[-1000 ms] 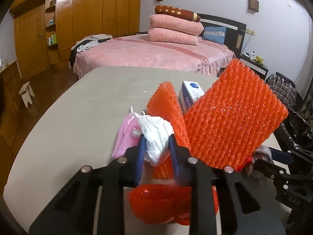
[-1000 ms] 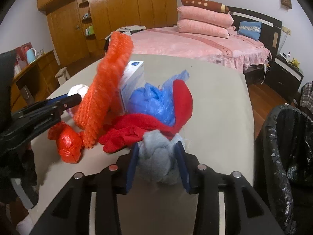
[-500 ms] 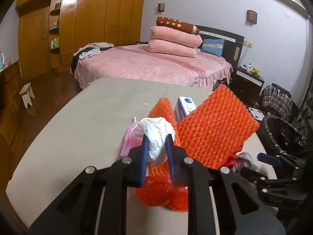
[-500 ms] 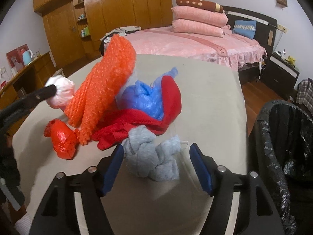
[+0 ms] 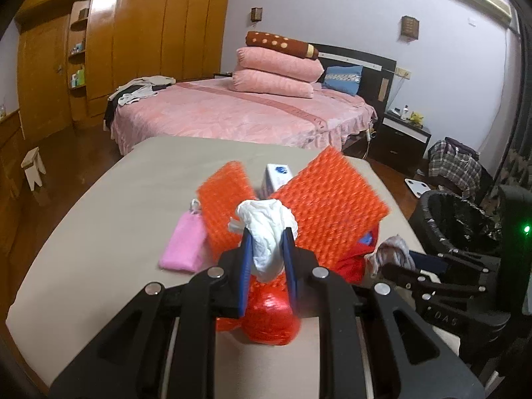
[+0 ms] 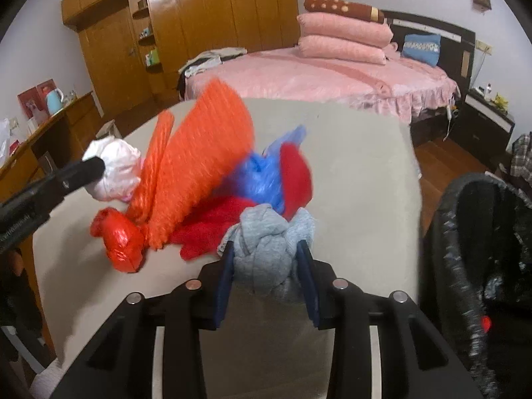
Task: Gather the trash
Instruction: 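Grasp another white tissue with the left gripper while the right gripper lifts the grey cloth, then move both grippers over the bin and open them to drop the grey cloth and tissue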
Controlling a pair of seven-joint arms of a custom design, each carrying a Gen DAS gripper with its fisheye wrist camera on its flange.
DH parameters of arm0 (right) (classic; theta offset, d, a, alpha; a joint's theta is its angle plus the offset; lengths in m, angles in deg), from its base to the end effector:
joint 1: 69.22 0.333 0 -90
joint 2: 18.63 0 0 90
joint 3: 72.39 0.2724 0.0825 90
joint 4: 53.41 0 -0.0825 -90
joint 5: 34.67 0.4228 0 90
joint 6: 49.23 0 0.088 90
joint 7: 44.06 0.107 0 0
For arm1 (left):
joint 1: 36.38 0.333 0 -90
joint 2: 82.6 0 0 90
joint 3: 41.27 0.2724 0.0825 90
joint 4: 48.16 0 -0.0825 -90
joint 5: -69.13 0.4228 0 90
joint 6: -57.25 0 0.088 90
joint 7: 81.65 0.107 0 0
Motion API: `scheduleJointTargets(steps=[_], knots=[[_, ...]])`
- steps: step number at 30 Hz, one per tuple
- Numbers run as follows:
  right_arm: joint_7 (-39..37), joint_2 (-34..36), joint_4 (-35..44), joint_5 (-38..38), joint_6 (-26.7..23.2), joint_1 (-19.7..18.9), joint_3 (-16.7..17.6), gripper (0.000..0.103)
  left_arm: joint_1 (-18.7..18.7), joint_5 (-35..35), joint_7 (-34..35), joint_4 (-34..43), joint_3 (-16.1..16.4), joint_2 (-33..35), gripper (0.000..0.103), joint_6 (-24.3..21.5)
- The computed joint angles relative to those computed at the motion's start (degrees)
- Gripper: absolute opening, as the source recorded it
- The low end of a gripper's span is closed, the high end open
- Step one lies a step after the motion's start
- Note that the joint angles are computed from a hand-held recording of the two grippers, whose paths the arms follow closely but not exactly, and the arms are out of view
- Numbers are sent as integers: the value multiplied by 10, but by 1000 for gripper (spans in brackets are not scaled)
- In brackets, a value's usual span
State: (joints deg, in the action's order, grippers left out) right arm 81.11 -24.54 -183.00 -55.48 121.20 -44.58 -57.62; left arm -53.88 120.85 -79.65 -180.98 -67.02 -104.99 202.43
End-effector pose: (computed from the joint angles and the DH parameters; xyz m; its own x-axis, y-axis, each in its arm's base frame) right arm 0.4374 0.3934 0.4310 0.4493 -0.8852 -0.1209 -0.6481 -0.2297 -0.7261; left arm 0.3781 -0.3801 0.4819 0.0721 -0.9910 0.1131 -0.5529 -0.1341 -0.8224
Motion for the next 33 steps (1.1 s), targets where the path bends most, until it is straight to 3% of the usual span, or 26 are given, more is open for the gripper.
scheduleJointTargets(steps=[7, 17, 24, 33], knots=[[13, -41, -19, 2, 20, -26, 13, 37, 2, 21, -12, 17, -9, -1, 17, 9], [55, -93, -45, -18, 27, -100, 55, 37, -1, 66, -20, 70, -18, 40, 17, 35], [82, -155, -86, -17, 23, -165, 83, 37, -24, 116, -12, 160, -11, 136, 17, 52], [97, -238, -147, 10, 5, -233, 97, 37, -97, 141, 45, 319, 35, 303, 17, 95]])
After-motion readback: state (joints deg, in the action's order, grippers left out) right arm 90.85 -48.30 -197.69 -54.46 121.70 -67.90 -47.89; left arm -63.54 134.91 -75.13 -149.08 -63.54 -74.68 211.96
